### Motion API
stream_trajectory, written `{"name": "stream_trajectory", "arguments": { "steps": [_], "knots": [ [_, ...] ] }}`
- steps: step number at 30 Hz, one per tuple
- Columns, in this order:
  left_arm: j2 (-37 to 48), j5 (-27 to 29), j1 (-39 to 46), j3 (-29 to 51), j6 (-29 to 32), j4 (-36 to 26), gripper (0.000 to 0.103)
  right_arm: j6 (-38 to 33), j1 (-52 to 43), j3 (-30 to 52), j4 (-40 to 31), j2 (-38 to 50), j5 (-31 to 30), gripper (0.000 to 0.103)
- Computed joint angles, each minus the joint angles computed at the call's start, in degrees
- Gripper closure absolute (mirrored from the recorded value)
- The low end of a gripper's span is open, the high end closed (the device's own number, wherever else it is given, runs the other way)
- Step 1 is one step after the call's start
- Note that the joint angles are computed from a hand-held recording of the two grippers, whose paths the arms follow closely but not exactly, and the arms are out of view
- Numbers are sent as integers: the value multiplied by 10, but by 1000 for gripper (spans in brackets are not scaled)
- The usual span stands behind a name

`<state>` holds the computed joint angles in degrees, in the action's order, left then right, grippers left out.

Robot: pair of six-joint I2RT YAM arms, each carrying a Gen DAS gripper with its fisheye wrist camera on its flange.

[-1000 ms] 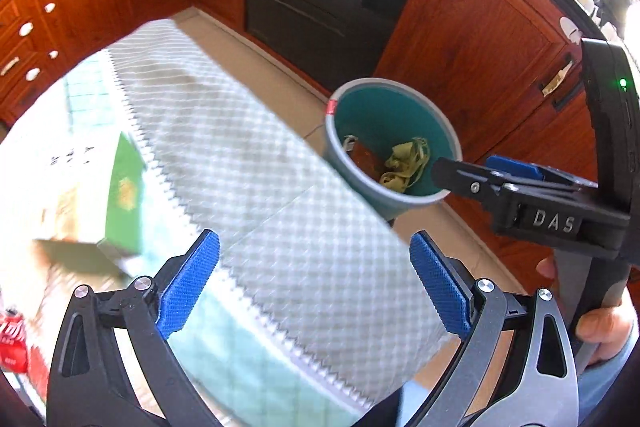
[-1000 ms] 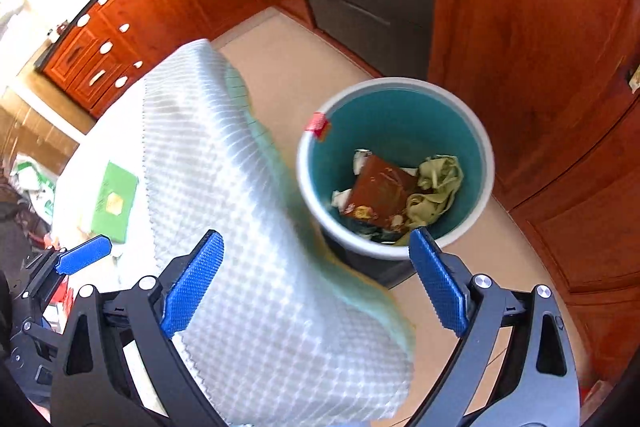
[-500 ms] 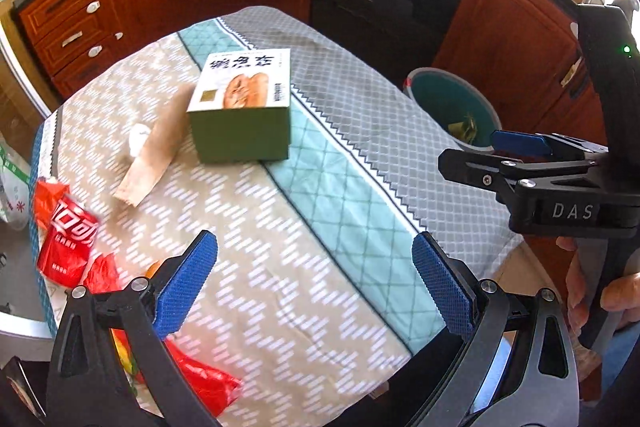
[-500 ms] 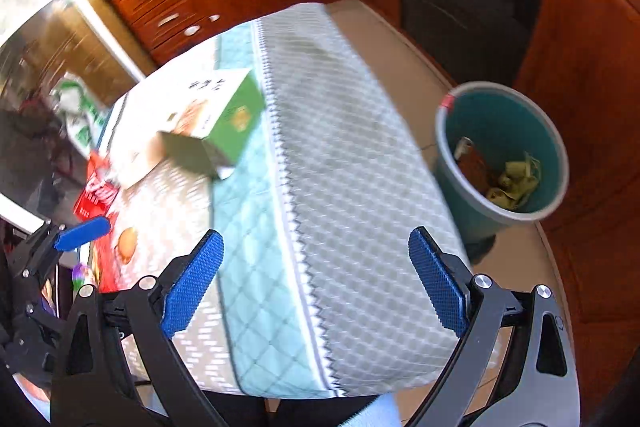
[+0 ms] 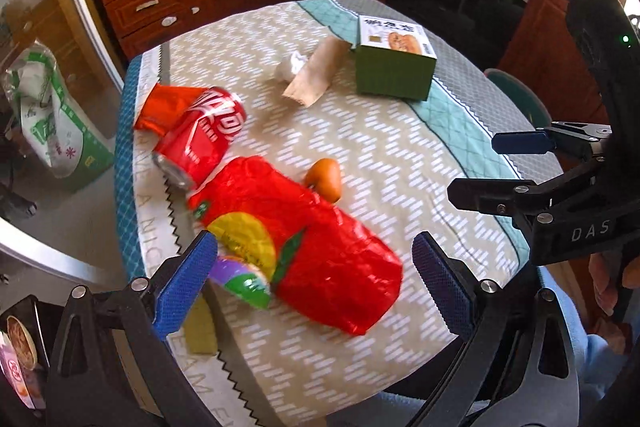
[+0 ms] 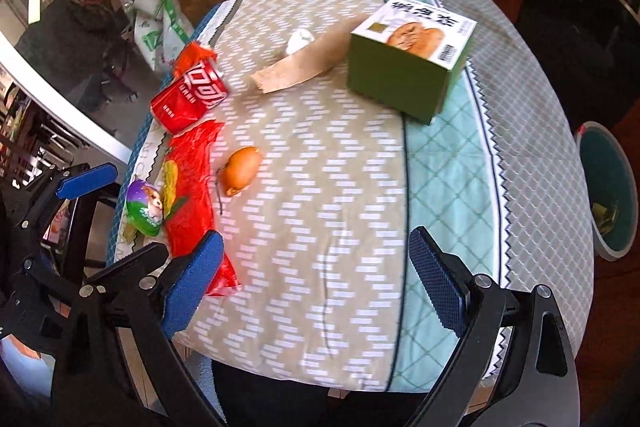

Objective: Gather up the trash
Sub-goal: 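Move both tools back over the table toward the red bag and cup, then grasp the purple-white cup with the left tool while the right tool grasps the red bag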

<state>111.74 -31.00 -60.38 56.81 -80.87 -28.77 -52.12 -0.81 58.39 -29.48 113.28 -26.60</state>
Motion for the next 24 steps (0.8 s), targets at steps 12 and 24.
{"name": "stream_trajectory", "arguments": {
  "steps": [12,24],
  "knots": [
    [-41,-4,-32,-164,-116,155,10,27,45,-39,40,10,29,13],
    [-45,9,-16,-226,-105,272,33,45,74,-43,49,30,32,13]
  ]
}}
